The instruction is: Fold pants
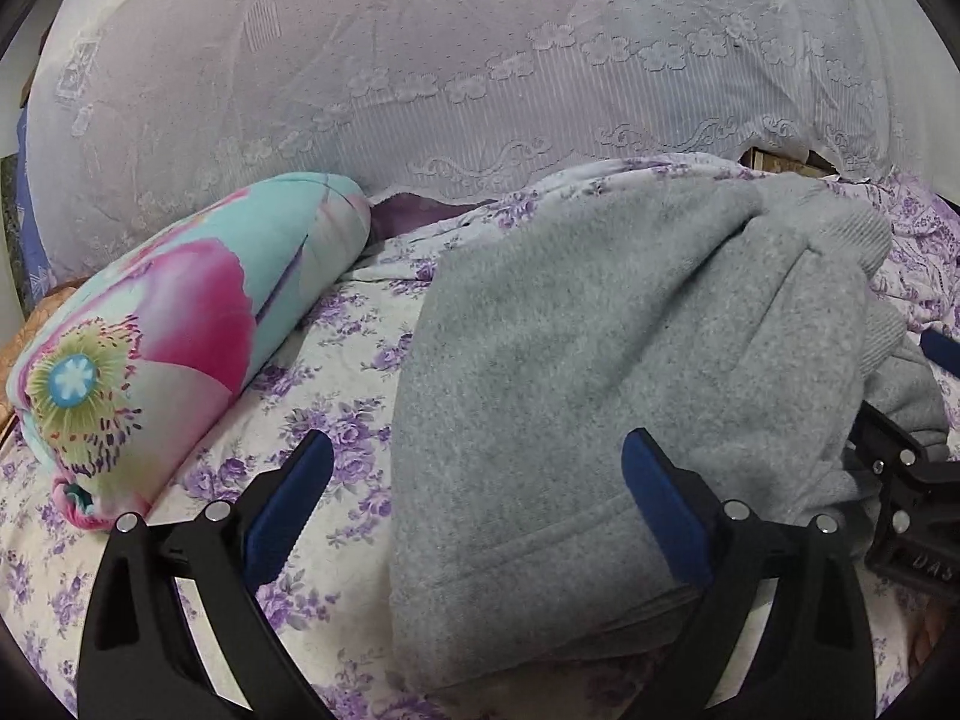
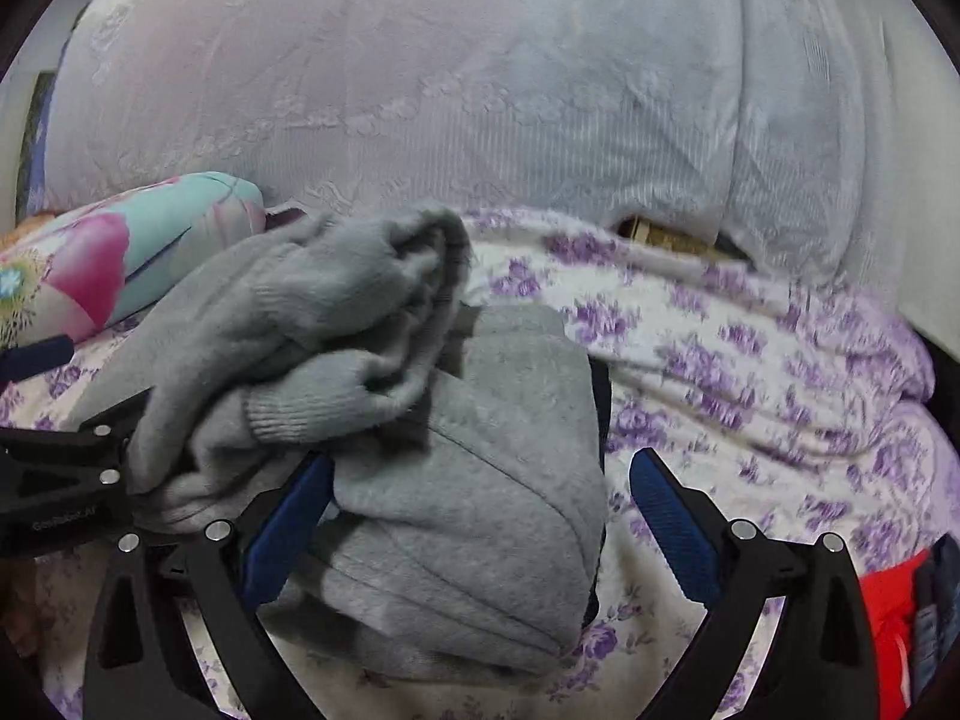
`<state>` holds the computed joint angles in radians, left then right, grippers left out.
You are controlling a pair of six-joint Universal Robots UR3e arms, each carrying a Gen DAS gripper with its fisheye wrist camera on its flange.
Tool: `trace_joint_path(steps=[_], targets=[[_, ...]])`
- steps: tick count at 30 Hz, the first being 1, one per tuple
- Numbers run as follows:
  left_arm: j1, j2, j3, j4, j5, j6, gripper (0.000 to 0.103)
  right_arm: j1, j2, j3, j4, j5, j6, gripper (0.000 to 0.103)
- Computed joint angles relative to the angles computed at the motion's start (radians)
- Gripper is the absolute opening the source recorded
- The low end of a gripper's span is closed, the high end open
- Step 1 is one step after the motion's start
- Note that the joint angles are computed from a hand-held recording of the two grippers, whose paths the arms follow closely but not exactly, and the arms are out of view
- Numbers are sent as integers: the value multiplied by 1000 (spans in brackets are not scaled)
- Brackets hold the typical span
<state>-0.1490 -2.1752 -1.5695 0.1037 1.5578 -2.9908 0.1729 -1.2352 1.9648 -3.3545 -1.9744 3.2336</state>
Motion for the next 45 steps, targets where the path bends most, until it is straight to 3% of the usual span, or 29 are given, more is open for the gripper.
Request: trace_joint_path(steps=[2, 5, 7, 9, 12, 17, 19, 22, 24, 25, 27, 30, 33, 37, 39, 42, 45], targets=[[-2, 0, -3, 3, 1, -2, 95, -2, -13, 64, -119, -5, 15, 100], [-10, -7, 6, 5, 15, 0, 95, 46, 21, 150, -532, -64, -41, 100], [-16, -13, 13, 8, 24, 2, 95, 90, 32, 121, -632, -92, -87, 100], [-16, -14, 14, 9, 25, 3, 95, 119, 6, 29, -515, -93, -73, 100], [-16, -15, 17, 5, 23, 1, 95, 93, -13, -66, -345, 4, 56, 93], [-15, -18, 21, 3, 22, 1, 95, 85, 88, -215, -168, 57, 75, 47], [-13, -19, 25, -3, 19, -2, 96, 80, 125, -237, -122, 62, 62, 43], [-5, -20, 29, -10, 3, -4, 98, 46, 169, -298, 21, 26, 48, 44], [-3, -18, 23, -8, -5, 1, 98, -12, 154, -253, 24, 79, 113, 64], [-9, -22, 28, -9, 11, 3, 98, -33, 139, -230, 26, 108, 146, 83], [-6, -21, 29, -15, 0, 3, 98, -83, 121, -177, -12, 204, 172, 86], [5, -20, 34, -33, -18, -5, 99, -65, 137, -178, -37, 172, 151, 86], [29, -8, 29, -47, -44, -38, 99, -96, 127, -162, -42, 223, 148, 88], [53, 4, -1, 24, -26, -100, 99, -124, 65, -107, -43, 286, 164, 87], [69, 14, -16, 40, -64, -115, 99, -128, 26, -60, -105, 329, 165, 81], [65, 12, -17, 37, -114, -84, 99, -75, 1, -82, -152, 291, 142, 60], [14, -11, -2, 52, -67, -7, 98, -18, 17, -195, -31, 231, 114, 53]])
